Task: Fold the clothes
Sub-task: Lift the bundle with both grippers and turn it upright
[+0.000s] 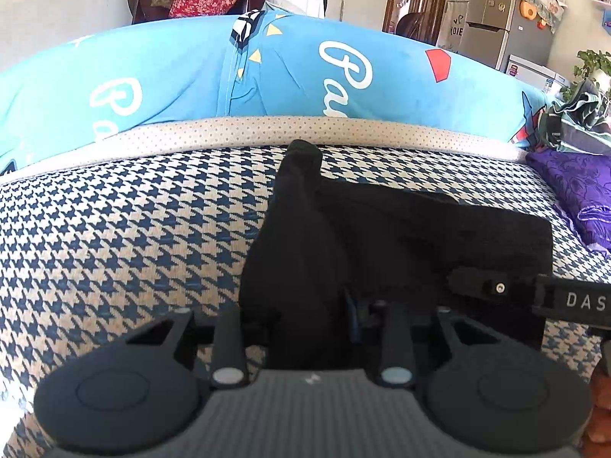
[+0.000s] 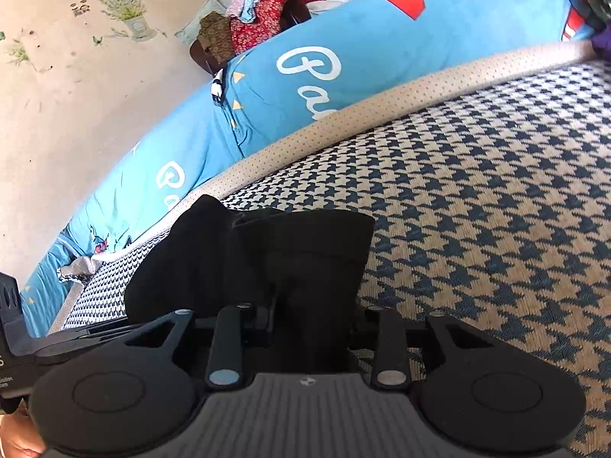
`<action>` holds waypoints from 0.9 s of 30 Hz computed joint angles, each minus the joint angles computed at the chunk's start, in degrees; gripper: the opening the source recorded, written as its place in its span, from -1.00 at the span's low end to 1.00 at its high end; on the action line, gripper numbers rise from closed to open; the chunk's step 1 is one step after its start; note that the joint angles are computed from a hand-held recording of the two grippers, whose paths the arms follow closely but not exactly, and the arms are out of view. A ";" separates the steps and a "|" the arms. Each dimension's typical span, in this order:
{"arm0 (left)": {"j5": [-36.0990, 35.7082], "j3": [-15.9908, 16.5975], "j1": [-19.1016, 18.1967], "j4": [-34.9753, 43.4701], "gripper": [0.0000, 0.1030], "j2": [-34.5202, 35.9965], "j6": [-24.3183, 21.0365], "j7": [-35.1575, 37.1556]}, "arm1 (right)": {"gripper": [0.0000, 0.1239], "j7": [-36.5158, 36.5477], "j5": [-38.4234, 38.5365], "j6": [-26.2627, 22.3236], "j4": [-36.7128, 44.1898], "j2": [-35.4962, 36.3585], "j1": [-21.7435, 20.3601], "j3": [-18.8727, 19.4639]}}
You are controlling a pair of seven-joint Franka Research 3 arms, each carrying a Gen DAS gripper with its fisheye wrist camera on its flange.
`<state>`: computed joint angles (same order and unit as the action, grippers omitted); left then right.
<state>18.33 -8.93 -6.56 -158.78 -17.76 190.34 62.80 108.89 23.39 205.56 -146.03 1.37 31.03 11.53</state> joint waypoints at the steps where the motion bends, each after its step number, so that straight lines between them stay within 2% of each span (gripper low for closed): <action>1: -0.45 -2.97 2.63 -0.23 -0.41 -0.72 0.15 -0.04 | -0.50 -3.63 3.52 0.25 0.37 -0.06 0.79 0.31; 4: -1.70 -10.77 9.39 -0.84 -0.41 -3.00 0.45 -0.22 | -0.50 -13.60 13.40 1.30 1.89 0.02 2.94 1.21; 5: -2.03 -12.49 10.77 -0.99 -0.41 -3.75 0.39 -0.40 | -0.50 -17.10 16.75 1.77 2.54 0.11 3.68 1.49; 9: -2.57 -14.64 12.24 -1.53 -0.41 -5.94 0.24 -1.70 | -0.50 -26.64 25.18 4.06 4.12 0.01 5.67 2.31; 14: -2.71 -18.94 15.36 -1.92 -0.41 -8.80 -0.20 -3.73 | -0.50 -29.28 27.62 5.91 3.99 -0.81 6.32 2.89; 22: -1.28 -22.20 17.50 -2.89 -0.41 -13.08 0.02 -6.11 | -0.50 -29.36 27.22 8.02 2.02 -3.13 6.49 3.51; 27: -1.10 -23.64 17.55 -3.96 -0.41 -15.25 -0.88 -8.59 | -0.50 -31.39 27.97 8.65 0.91 -4.50 6.61 4.31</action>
